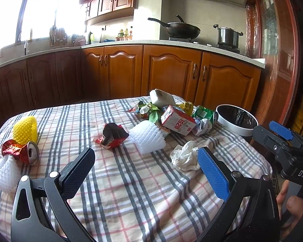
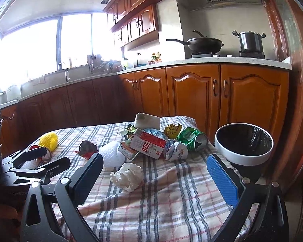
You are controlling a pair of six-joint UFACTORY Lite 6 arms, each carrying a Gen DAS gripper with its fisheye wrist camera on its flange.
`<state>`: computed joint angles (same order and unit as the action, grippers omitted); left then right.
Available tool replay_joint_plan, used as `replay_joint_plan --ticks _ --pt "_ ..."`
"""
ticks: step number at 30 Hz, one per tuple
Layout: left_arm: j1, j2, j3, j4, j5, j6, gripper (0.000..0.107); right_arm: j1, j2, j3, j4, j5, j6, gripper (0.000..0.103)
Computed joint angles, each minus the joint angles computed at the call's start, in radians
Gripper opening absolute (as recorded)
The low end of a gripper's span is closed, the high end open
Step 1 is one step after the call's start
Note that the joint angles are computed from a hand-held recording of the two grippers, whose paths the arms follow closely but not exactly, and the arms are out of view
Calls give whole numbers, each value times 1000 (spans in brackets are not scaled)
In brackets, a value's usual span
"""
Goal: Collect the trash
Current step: 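Move both tools toward the trash pile on the plaid tablecloth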
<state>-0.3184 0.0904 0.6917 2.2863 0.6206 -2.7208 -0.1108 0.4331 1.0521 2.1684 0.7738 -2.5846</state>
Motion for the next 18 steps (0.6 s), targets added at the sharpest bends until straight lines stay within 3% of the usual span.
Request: replay_joint_plan --ticks 18 --pt "22 7 -4 37 -9 -34 103 9 -9 -16 -7 9 2 103"
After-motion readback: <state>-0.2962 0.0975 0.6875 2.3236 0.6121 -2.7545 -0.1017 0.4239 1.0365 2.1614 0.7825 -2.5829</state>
